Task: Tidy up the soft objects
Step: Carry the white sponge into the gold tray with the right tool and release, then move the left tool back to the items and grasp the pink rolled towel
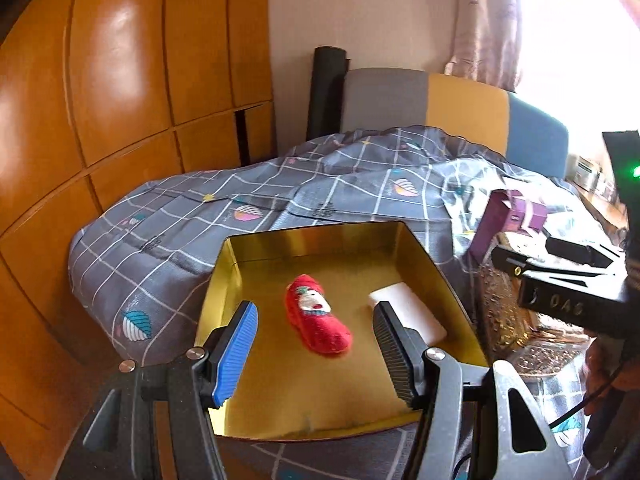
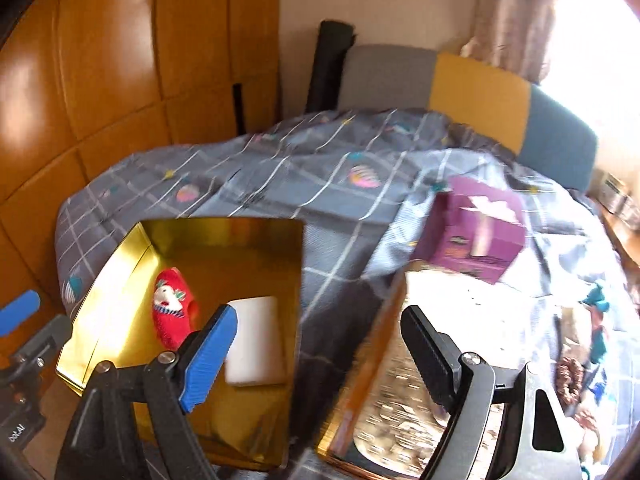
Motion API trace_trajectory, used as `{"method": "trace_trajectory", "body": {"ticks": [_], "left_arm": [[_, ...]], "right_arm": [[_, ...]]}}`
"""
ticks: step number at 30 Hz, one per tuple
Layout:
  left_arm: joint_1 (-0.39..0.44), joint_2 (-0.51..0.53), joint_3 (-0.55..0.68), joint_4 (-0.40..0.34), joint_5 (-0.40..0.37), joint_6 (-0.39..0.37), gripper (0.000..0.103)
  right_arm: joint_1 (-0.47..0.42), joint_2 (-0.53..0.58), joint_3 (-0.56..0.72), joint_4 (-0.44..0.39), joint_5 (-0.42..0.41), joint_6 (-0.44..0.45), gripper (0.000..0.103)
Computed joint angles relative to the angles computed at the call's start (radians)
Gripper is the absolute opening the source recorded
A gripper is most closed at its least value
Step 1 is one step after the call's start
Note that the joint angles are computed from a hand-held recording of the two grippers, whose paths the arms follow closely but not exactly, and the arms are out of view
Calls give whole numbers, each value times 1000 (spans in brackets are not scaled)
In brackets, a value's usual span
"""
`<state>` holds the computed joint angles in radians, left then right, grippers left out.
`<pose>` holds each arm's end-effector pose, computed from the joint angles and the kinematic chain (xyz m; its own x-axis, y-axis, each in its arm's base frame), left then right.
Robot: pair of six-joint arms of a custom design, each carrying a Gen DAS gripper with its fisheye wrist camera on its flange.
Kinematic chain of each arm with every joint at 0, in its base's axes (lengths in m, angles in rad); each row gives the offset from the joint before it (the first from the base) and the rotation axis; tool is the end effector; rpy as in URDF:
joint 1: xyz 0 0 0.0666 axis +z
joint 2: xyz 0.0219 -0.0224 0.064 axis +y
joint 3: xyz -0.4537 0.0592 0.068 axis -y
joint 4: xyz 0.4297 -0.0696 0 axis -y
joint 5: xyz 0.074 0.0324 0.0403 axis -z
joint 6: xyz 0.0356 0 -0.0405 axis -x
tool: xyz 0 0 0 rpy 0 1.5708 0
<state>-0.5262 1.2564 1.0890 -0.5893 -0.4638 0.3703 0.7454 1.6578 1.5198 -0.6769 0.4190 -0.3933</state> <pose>0.3941 -0.2110 0.4387 -0.6142 -0.0176 -0.7890 -0.0583 0.9980 0.0232 0.4713 0.4147 0.4399 -0.6527 -0.1261 -0.7470 -0.1780 0.9840 -0.0106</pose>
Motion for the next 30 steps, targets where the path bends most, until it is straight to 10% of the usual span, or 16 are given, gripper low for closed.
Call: {"method": "trace_trajectory", "body": {"ticks": [30], "left_arm": [[-161,55,74,39,-51,-198,61]], "right_arm": [[-149,-331,-310,25,244,-107,88]]}}
